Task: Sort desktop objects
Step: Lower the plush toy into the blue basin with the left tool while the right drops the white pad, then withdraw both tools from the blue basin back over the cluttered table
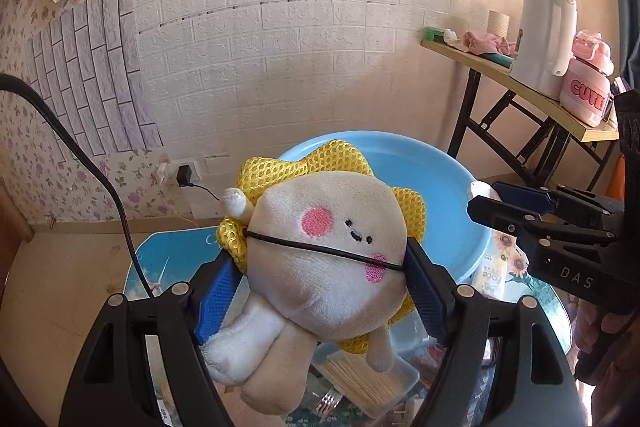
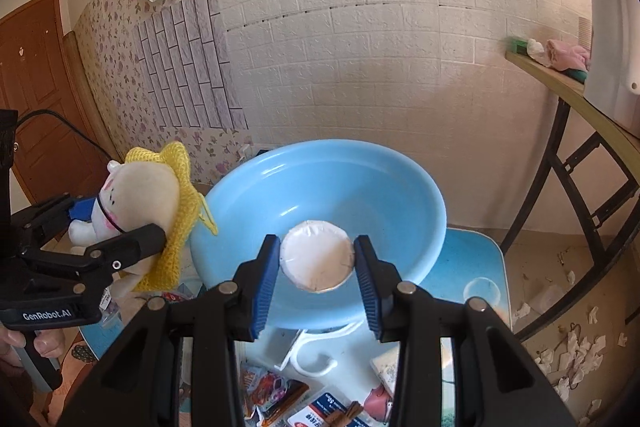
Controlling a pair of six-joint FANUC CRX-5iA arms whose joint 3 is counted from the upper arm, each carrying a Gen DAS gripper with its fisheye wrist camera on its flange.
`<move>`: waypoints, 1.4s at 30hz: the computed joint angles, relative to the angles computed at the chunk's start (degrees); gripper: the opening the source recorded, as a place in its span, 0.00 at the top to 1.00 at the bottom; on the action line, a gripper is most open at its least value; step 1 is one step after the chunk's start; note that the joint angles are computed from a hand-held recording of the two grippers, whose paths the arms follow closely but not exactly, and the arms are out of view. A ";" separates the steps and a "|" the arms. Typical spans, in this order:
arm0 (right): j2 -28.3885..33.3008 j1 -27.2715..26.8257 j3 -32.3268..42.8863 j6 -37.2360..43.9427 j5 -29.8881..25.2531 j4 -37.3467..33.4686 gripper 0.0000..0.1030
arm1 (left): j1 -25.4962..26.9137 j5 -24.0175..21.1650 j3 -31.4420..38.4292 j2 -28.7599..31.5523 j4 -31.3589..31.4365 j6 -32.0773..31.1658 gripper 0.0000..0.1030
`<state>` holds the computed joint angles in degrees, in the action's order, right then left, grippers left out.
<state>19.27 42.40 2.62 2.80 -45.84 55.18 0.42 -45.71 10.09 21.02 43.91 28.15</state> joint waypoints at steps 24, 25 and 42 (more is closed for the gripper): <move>-0.95 -5.65 -6.87 -12.56 11.39 12.90 0.30 | -4.52 1.71 14.02 8.90 -14.54 19.94 0.05; -1.32 -5.96 -7.54 -13.52 12.08 13.70 0.30 | -4.75 2.01 14.44 9.03 -15.90 21.05 0.05; -5.22 -9.22 -15.25 -26.86 19.72 30.73 0.30 | -6.56 6.93 15.77 9.13 -23.26 28.75 0.04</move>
